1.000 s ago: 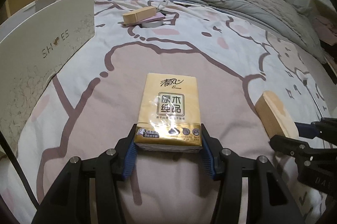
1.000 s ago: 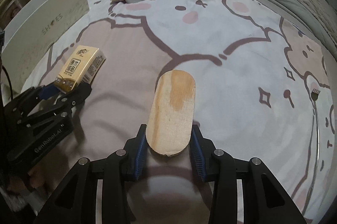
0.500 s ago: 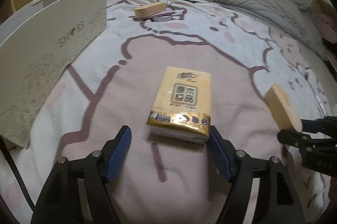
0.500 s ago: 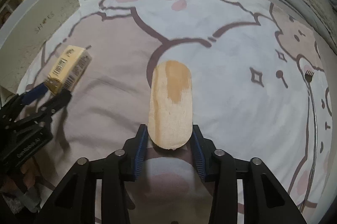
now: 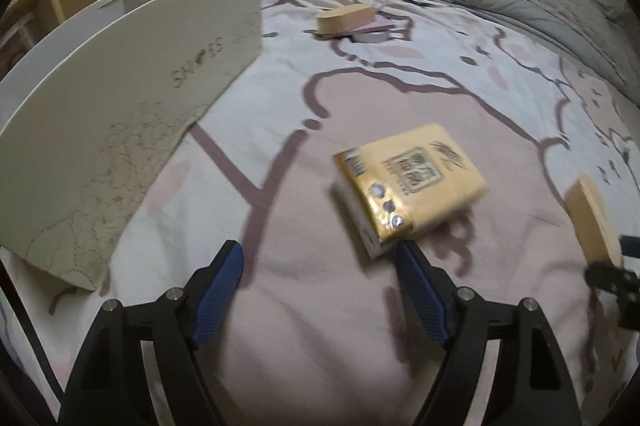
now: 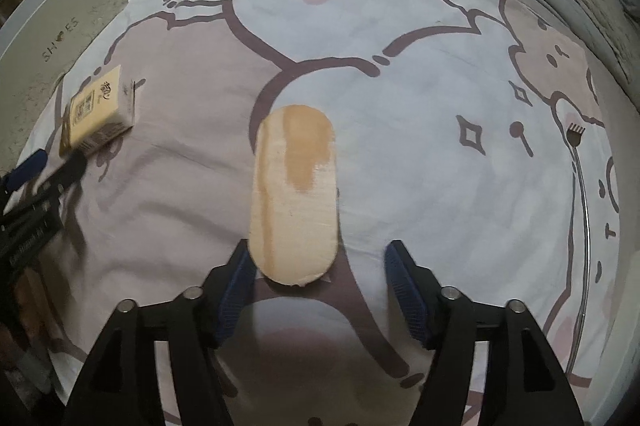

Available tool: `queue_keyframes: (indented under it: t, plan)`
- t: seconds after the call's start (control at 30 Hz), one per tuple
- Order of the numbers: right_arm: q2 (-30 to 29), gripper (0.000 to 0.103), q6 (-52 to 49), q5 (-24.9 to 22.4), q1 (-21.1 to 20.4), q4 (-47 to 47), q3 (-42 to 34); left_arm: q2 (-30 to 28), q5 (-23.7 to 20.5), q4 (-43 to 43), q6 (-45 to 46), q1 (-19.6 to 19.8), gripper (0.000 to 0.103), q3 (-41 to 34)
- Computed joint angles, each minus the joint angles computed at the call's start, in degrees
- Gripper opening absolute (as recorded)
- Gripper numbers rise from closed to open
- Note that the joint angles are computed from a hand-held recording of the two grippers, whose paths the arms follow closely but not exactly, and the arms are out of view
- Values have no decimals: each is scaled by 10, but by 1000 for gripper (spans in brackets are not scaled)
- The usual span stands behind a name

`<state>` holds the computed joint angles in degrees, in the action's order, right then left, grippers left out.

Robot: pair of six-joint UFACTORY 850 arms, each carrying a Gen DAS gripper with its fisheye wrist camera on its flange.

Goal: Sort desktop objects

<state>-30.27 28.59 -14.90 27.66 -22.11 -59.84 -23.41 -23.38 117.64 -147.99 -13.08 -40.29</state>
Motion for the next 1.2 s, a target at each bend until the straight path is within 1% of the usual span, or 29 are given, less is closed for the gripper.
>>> queue_keyframes:
  t: [0.03,0.23,0.33,0.53,0.63,0.73,0.8,0.87,1.0,1.13,1.2]
  plan:
    - [0,75,9,-3,-1,-10,0,-2,-1,-9,5,3,79,-2]
    - [0,76,-22,-11,-6,12,-2,-4,7,-6,-14,27,80,-9]
    - [1,79,-13,-14,-7,2,-1,-8,1,-13,-3,27,82,-13]
    - [4,80,3,-21,-14,-21,2,-14,-16,-32,14,23,86,-16]
    - [5,82,9,-25,-20,-31,4,-14,-12,-22,6,24,90,-16]
    - [5,83,34,-30,-25,-63,5,-11,-2,4,-6,26,94,-11]
    - [5,83,52,-36,-27,-84,5,-12,1,-3,19,25,94,-14]
    - [5,83,81,-46,-28,-111,3,-9,13,15,14,27,94,-14]
    - [0,83,135,-53,-35,-152,-2,0,42,107,-58,32,94,-10]
    - [-8,83,178,-61,-44,-176,-13,4,47,159,-97,26,94,-9]
    - [-9,83,185,-61,-46,-180,-15,5,49,182,-114,23,94,-10]
